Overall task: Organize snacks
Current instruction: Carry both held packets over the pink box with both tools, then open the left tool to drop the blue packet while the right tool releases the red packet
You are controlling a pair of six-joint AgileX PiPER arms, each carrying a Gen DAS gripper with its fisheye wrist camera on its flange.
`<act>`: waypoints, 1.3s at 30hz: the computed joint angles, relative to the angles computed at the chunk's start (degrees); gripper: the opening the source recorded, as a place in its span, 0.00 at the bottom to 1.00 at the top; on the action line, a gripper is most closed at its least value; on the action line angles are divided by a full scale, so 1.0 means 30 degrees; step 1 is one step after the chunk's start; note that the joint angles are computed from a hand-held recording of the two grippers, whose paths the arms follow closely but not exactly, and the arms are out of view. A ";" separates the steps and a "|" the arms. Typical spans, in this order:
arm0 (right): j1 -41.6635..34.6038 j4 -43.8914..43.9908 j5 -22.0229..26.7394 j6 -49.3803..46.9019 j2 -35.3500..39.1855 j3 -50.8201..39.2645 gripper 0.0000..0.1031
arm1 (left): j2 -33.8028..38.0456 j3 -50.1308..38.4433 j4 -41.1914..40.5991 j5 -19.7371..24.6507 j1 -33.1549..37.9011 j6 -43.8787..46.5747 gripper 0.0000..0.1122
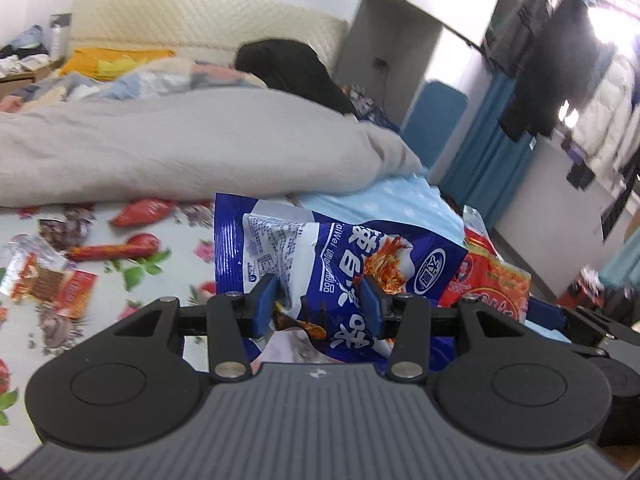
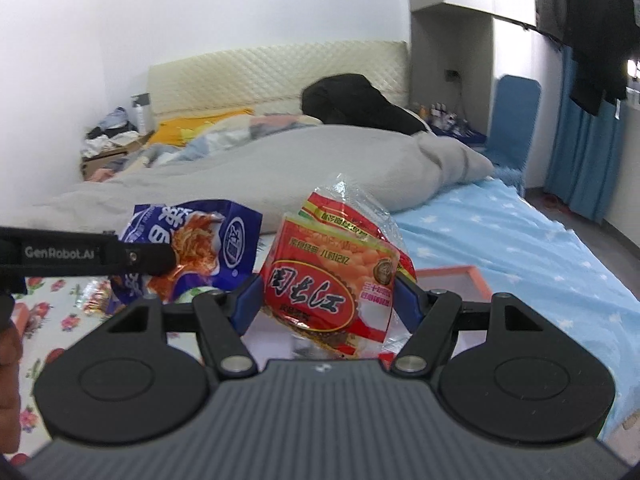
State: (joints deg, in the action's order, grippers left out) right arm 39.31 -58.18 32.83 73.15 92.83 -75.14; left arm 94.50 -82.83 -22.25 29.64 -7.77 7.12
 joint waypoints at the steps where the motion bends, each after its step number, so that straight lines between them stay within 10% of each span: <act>1: -0.0197 0.0151 -0.0153 -0.0085 -0.0052 0.0226 0.69 | 0.0517 -0.0450 0.0525 0.0172 -0.0355 -0.0484 0.45; 21: -0.4337 0.8334 -0.2688 -0.6871 0.1636 0.2692 0.70 | 0.8030 -0.6577 0.2956 0.3933 -0.2022 -0.2244 0.46; 39: -0.4460 0.7424 -0.2159 -0.5114 0.0989 0.2898 0.84 | 0.5938 -0.4740 0.2223 0.3145 -0.1827 -0.1004 0.64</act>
